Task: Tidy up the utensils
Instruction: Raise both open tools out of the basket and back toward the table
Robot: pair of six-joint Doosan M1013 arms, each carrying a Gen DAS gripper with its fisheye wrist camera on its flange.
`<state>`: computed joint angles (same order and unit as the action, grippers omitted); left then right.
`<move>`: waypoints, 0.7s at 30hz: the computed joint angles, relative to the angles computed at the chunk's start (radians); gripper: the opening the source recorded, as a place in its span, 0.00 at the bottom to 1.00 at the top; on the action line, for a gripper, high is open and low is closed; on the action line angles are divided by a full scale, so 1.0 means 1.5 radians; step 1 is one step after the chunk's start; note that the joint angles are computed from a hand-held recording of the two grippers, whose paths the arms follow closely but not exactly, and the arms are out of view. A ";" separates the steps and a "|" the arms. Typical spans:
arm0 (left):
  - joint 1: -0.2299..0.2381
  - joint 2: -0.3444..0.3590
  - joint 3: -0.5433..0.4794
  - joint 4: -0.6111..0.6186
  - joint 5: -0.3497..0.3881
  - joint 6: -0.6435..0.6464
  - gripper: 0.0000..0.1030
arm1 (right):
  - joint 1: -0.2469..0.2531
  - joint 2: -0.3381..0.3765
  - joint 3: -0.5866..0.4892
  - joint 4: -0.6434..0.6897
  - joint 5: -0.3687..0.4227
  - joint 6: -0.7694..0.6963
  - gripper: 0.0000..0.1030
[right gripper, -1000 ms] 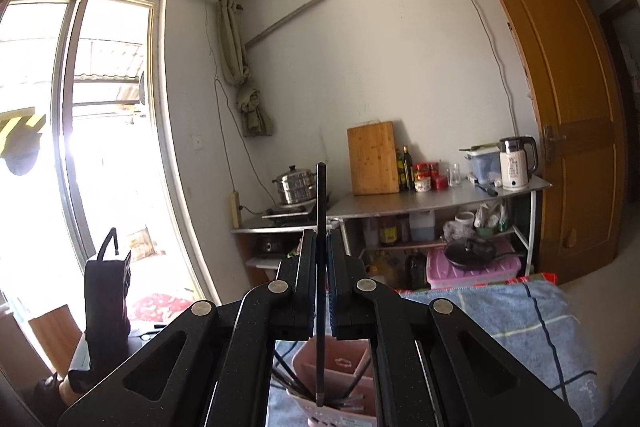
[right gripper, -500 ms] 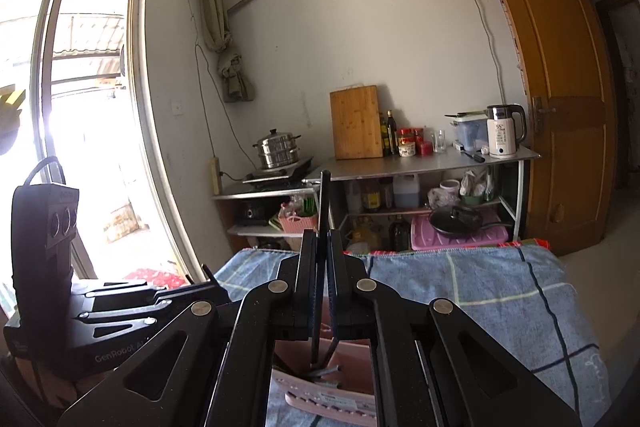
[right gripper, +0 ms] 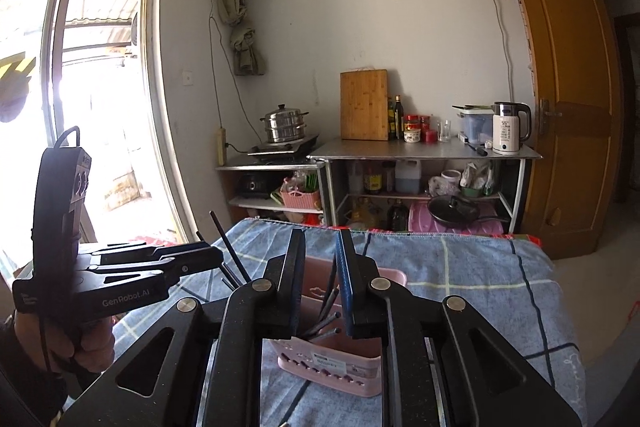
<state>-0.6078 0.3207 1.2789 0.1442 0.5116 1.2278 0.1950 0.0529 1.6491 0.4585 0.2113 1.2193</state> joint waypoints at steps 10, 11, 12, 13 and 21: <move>-0.017 -0.057 0.090 0.079 -0.054 -0.096 0.30 | -0.007 -0.058 0.075 0.029 -0.011 -0.001 0.16; -0.020 -0.062 0.101 0.083 -0.059 -0.101 0.30 | -0.009 -0.063 0.084 0.035 -0.010 -0.002 0.16; -0.022 -0.067 0.111 0.085 -0.065 -0.103 0.30 | -0.010 -0.068 0.093 0.043 -0.010 -0.006 0.16; -0.025 -0.071 0.120 0.083 -0.070 -0.101 0.30 | -0.012 -0.072 0.100 0.047 -0.007 -0.005 0.16; -0.046 -0.081 0.178 0.049 -0.067 -0.071 0.31 | -0.015 -0.089 0.147 -0.001 0.031 0.075 0.16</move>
<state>-0.6768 0.1994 1.5460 0.2181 0.4118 1.1210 0.1720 -0.0798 1.8690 0.4563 0.2572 1.3324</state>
